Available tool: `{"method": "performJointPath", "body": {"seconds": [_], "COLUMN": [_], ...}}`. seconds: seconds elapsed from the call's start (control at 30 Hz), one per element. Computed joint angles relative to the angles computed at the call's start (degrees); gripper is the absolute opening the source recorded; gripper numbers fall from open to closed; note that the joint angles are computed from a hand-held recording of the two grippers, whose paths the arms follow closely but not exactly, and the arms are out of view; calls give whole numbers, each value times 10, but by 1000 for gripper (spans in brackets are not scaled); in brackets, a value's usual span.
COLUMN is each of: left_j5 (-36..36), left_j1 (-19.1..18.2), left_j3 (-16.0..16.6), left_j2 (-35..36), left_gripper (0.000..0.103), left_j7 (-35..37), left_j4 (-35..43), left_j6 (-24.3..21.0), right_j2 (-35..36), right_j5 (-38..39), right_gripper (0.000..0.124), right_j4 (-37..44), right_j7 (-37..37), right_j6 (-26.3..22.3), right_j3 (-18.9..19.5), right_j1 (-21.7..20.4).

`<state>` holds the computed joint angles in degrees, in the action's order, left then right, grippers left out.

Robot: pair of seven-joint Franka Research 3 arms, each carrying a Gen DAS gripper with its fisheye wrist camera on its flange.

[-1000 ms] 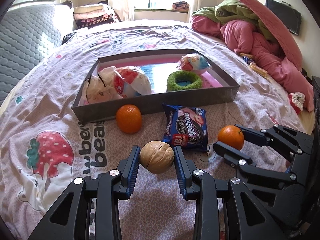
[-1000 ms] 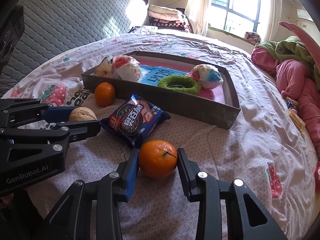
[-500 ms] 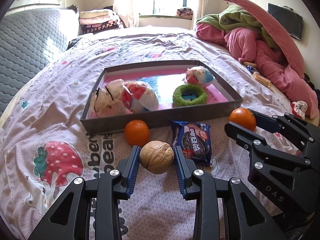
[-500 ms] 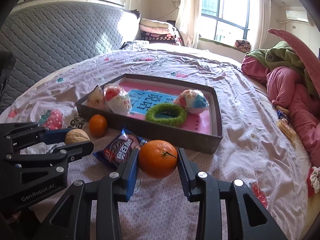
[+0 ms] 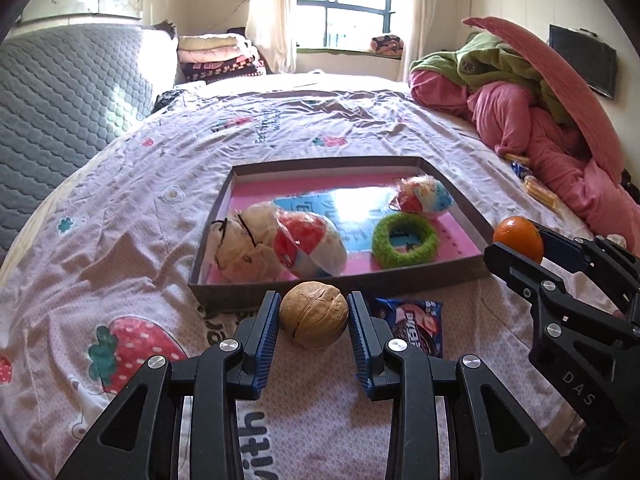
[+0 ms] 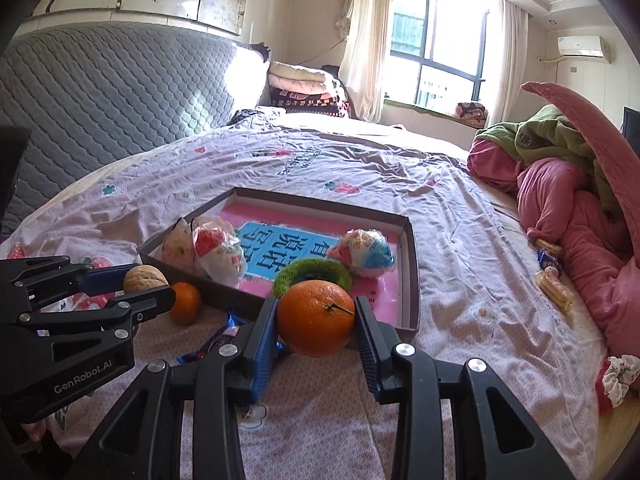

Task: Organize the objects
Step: 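Carry the walnut with the left tool while the right tool carries the orange to the tray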

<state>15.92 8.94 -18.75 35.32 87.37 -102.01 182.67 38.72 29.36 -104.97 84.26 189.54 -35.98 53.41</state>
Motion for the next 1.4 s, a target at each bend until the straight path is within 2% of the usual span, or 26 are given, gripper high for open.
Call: {"method": "performJointPath", "body": {"seconds": [0.27,0.43,0.73,1.17,1.4], "left_j5": [-5,-9,-2,-5,-10], "left_j1": [-13,-8,-37,-57,-58], "left_j3": [24,22,67,98,95], "left_j2": [15,21,34,84,106], "left_gripper": [35,35,35,35,35], "left_j7": [-18,-22,-49,-65,-64], "left_j4": [39,50,83,172,213], "left_j6": [-5,-6,1,-43,-63], "right_j2": [15,21,42,69,78], "right_j5": [13,22,36,12,-21], "right_gripper": [38,38,38,38,38], "right_j4": [25,40,64,95,112], "right_j7": [11,18,25,60,95], "right_j6": [3,12,5,-11,-32], "right_j3": [-16,-10,-33,-68,-68], "right_j1": [3,-7,0,5,-12]}}
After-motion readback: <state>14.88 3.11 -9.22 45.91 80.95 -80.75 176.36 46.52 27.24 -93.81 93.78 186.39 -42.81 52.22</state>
